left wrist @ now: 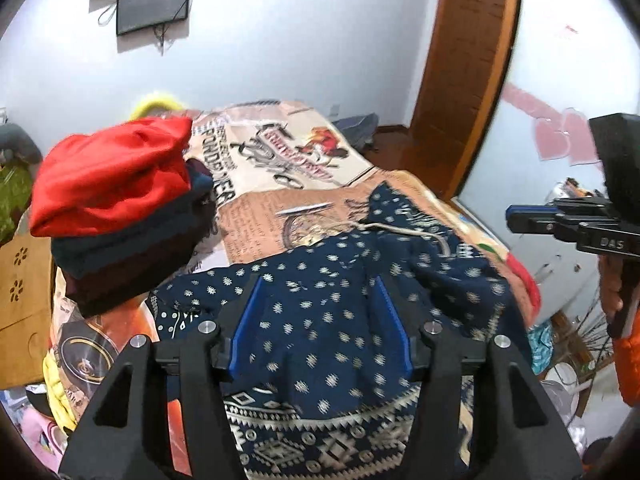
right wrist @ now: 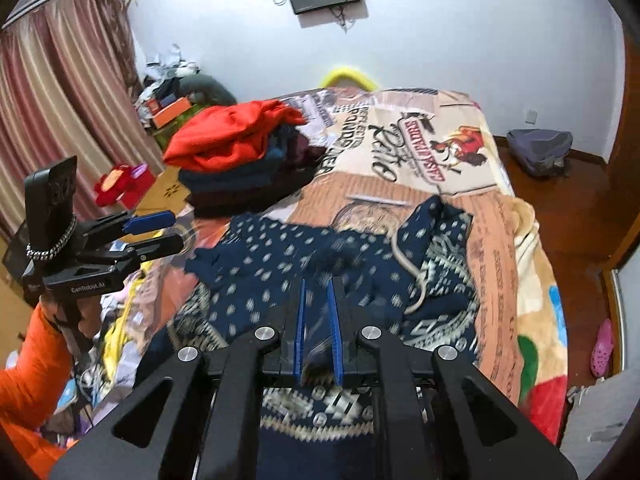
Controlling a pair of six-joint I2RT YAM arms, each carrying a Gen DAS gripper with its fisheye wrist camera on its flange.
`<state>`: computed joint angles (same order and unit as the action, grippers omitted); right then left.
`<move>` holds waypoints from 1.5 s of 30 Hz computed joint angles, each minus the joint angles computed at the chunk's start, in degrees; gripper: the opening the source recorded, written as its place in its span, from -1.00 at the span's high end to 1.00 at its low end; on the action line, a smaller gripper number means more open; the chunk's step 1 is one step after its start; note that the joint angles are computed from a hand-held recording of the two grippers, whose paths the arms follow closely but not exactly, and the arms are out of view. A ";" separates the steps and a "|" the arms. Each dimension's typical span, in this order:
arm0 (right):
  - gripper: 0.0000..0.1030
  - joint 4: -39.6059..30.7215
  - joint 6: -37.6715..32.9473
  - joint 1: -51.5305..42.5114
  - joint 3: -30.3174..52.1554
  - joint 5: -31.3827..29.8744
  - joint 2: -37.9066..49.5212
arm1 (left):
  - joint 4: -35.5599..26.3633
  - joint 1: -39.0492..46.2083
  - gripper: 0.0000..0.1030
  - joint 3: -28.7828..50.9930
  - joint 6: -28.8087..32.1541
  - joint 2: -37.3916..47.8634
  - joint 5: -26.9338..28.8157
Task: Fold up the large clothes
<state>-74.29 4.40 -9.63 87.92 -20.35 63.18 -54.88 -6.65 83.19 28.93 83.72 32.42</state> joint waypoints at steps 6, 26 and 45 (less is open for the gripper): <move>0.72 5.03 2.13 2.24 -6.75 3.27 2.64 | 4.28 -5.58 -0.07 -3.80 -1.97 7.04 -7.87; 0.71 -0.20 -6.93 -8.14 -13.64 -0.85 -2.27 | 8.74 4.83 -0.29 -12.59 1.59 1.87 -6.93; -0.18 10.23 -2.75 -22.60 -18.15 -4.89 11.36 | 0.73 19.81 -0.69 4.33 -13.62 28.95 1.23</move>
<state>-64.07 1.65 -32.24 69.77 -25.24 74.54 -54.15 13.15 87.52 15.32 112.68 33.65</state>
